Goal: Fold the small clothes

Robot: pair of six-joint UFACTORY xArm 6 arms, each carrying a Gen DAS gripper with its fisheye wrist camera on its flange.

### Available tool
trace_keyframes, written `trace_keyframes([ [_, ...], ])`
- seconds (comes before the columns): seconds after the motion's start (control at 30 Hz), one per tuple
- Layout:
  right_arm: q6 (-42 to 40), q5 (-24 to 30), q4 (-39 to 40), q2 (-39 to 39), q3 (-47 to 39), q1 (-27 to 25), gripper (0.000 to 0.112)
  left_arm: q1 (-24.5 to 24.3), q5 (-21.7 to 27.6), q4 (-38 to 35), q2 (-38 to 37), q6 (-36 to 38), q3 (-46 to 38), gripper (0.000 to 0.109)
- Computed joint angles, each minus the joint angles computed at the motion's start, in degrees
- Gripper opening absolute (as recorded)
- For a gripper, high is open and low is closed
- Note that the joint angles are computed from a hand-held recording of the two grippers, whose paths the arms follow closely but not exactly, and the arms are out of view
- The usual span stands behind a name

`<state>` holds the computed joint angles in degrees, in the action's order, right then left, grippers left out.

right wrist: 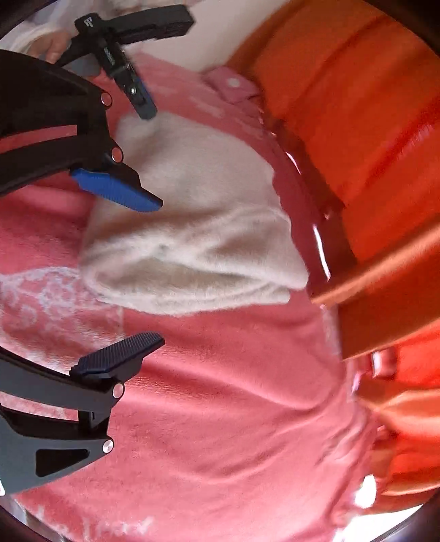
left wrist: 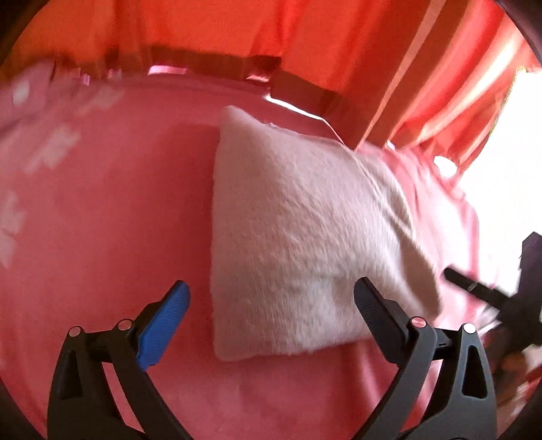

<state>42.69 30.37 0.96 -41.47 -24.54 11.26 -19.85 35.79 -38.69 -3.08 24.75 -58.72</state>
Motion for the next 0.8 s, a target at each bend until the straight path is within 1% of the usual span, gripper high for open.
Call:
trace_keyframes([
  [0.03, -1.9, -1.0, 3.6, 0.5, 0.3, -0.5, 0.072, 0.8, 1.5, -1.7, 1.6, -0.5, -1.5, 0.095],
  [0.1, -5.9, -3.6, 11.5, 2.1, 1.2, -0.7, 0.072, 1.3, 1.7, -1.4, 3.0, -2.7, -2.5, 0.095],
  [0.13, -7.0, -4.9, 13.6, 3.3, 1.1, -0.2, 0.072, 1.4, 1.3, -1.6, 3.2, -2.8, -2.3, 0.095],
  [0.17, -6.9, -5.5, 13.4, 4.6, 0.5, 0.5, 0.072, 1.5, 1.0, -2.0, 3.2, -2.5, -2.1, 0.095],
  [0.23, -2.7, -5.8, 8.2, 5.4, -0.1, 2.8, 0.072, 1.6, 0.0, -2.3, 2.4, -1.6, -0.9, 0.095],
  [0.27, -1.4, -5.5, 6.6, 6.2, -0.8, 3.6, 0.072, 1.5, -1.0, -1.8, 1.5, -1.1, 0.3, 0.095],
  [0.33, 1.8, -3.4, 2.6, 7.5, -2.6, 4.7, 0.072, 1.6, -2.2, -0.6, 0.2, -0.6, 1.8, 0.095],
  [0.4, 3.6, -1.8, -0.4, 7.6, -3.5, 5.9, 0.064, 2.1, -3.6, 0.5, -1.6, 0.8, 3.7, 0.095],
  [0.43, 4.7, 0.5, -2.5, 7.6, -4.3, 6.5, 0.051, 2.8, -3.9, 0.5, -2.6, 1.7, 4.5, 0.095],
  [0.47, 5.6, 1.8, -3.7, 7.6, -4.9, 6.9, 0.035, 3.4, -3.8, 0.1, -2.8, 2.6, 4.7, 0.095],
  [0.5, 5.1, 2.1, -3.2, 7.5, -5.0, 7.0, 0.026, 4.3, -3.6, -0.3, -3.2, 3.4, 4.9, 0.095],
  [0.53, 4.4, 2.0, -1.8, 7.5, -5.2, 6.7, 0.019, 5.2, -3.5, -0.3, -3.7, 3.7, 5.4, 0.095],
  [0.57, 4.3, 1.6, -1.0, 7.5, -5.7, 6.5, 0.016, 6.6, -3.8, -0.5, -4.5, 3.6, 6.3, 0.095],
  [0.67, 5.5, 0.1, -2.7, 9.4, -10.2, 7.8, 0.015, 9.9, -4.8, -2.0, -6.5, 3.4, 8.5, 0.095],
  [0.7, 5.5, -0.9, -3.4, 11.5, -13.4, 9.1, 0.015, 11.1, -4.6, -3.5, -7.4, 4.2, 9.1, 0.095],
  [0.77, 6.3, -1.9, -7.0, 18.1, -22.4, 12.5, 0.014, 14.2, -3.2, -7.3, -10.5, 6.3, 11.0, 0.095],
  [0.8, 5.4, -2.4, -6.9, 21.0, -25.8, 13.6, 0.014, 15.5, -2.5, -8.6, -11.9, 7.4, 11.8, 0.095],
])
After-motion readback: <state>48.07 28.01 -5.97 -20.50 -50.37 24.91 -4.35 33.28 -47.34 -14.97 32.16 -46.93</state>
